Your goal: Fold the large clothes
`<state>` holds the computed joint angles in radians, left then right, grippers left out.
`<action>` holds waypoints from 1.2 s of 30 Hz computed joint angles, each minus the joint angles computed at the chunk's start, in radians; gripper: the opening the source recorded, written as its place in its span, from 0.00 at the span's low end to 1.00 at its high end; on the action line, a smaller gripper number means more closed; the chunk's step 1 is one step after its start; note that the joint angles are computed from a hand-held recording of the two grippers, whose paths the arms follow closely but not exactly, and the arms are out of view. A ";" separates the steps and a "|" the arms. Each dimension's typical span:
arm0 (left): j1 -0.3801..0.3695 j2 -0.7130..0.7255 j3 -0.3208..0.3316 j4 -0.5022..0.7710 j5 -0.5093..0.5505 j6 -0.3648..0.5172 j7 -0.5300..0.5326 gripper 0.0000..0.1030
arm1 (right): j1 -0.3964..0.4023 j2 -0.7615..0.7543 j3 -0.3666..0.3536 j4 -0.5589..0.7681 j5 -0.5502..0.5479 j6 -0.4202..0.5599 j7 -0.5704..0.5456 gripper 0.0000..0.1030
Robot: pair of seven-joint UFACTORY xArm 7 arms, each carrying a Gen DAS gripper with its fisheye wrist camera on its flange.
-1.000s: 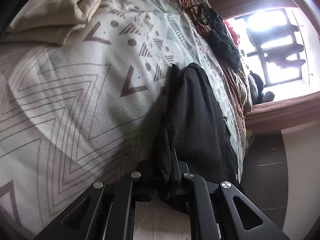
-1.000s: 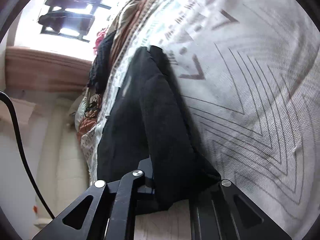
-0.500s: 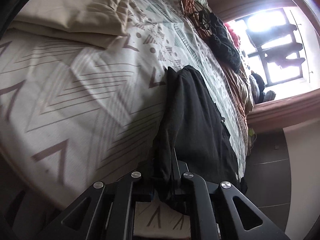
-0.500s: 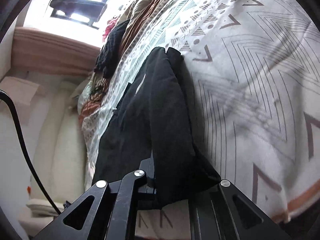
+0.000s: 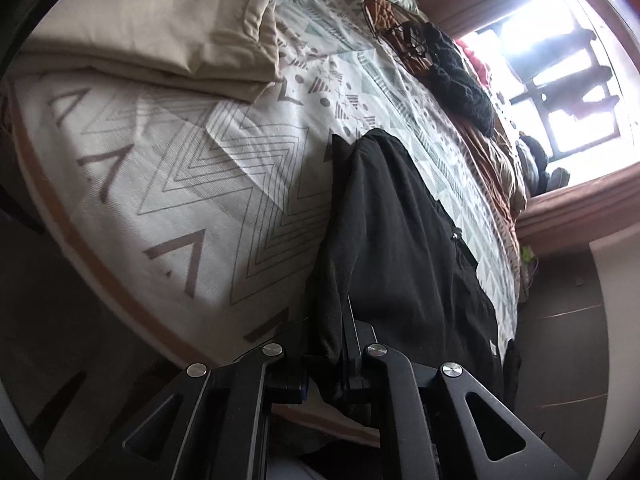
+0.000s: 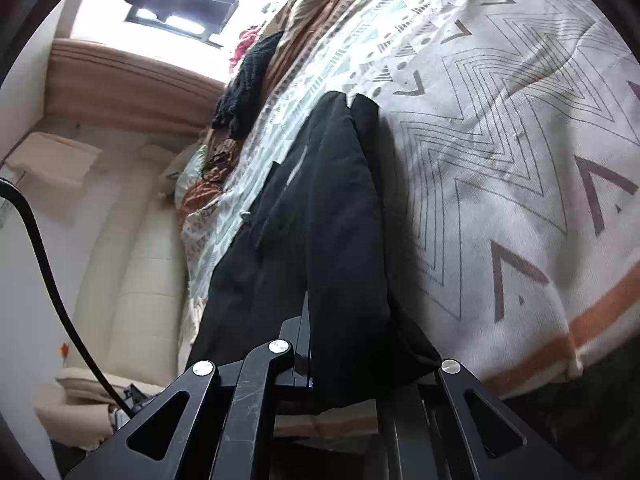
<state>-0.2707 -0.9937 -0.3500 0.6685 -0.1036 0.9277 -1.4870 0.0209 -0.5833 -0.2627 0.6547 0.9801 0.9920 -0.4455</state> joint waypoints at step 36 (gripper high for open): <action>-0.158 -0.101 0.146 -0.336 -0.120 -0.392 0.198 0.53 | 0.088 -0.129 0.196 0.061 -0.537 -0.028 0.268 0.48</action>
